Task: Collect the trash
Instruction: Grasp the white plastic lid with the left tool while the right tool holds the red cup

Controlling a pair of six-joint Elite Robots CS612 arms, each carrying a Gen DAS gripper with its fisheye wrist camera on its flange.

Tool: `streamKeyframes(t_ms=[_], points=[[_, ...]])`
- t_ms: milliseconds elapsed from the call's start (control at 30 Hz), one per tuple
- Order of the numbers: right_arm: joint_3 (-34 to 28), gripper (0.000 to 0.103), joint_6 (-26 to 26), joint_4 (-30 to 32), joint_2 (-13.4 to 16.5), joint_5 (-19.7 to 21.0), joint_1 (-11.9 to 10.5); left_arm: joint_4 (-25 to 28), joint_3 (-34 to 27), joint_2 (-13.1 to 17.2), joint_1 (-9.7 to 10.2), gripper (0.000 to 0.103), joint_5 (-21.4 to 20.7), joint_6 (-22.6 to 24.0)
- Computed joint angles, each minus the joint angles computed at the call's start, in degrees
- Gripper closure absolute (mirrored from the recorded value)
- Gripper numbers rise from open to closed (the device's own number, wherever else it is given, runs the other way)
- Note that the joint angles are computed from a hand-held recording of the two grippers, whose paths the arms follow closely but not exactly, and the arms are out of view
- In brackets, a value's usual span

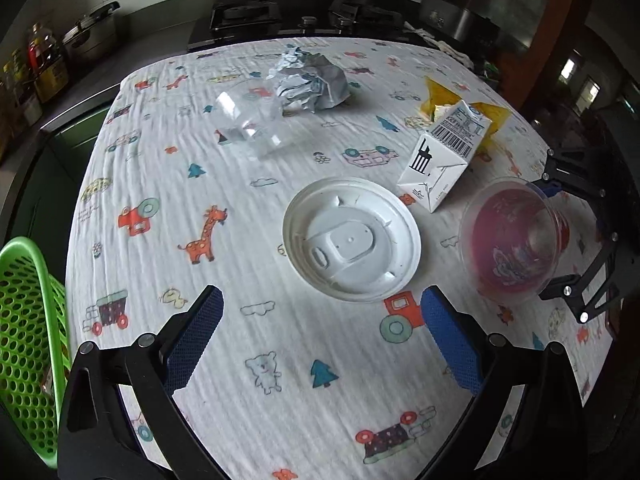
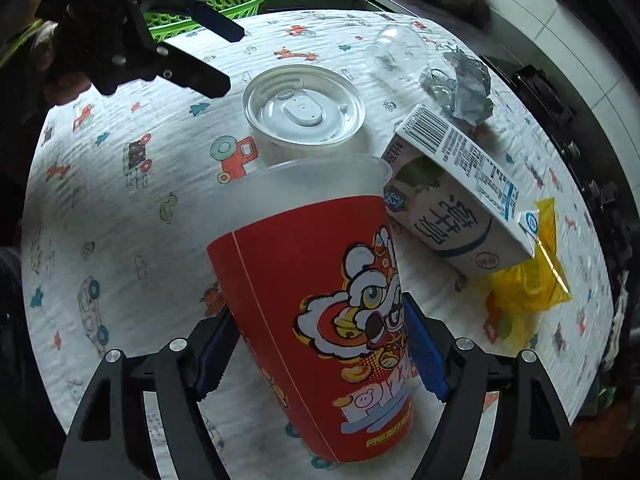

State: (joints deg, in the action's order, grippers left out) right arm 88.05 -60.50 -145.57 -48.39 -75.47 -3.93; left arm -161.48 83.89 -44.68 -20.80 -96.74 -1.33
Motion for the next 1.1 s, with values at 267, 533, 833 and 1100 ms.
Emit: streamKeyframes(t_ms=[267,533,833,1100], points=[[0.15,0.03,1.65,1.84,-0.26,0.33,-0.17,4.64,-3.9,1.93,-0.53,0.005,-1.31,5.94],[0.51,0.016,-0.2,1.15,-0.24,1.1,0.09,7.46,-5.99,2.97,-0.9,0.005,-1.08,11.09],[-1.34,0.015,-0.11,1.67,0.9,2.04,0.63,9.31,-7.78,3.97,-0.84,0.005,-1.37,14.95],[-1.76,0.025,0.75,1.21,1.39,1.78,1.22,11.18,-9.69,5.08,-0.74,0.005,-1.44,15.86]])
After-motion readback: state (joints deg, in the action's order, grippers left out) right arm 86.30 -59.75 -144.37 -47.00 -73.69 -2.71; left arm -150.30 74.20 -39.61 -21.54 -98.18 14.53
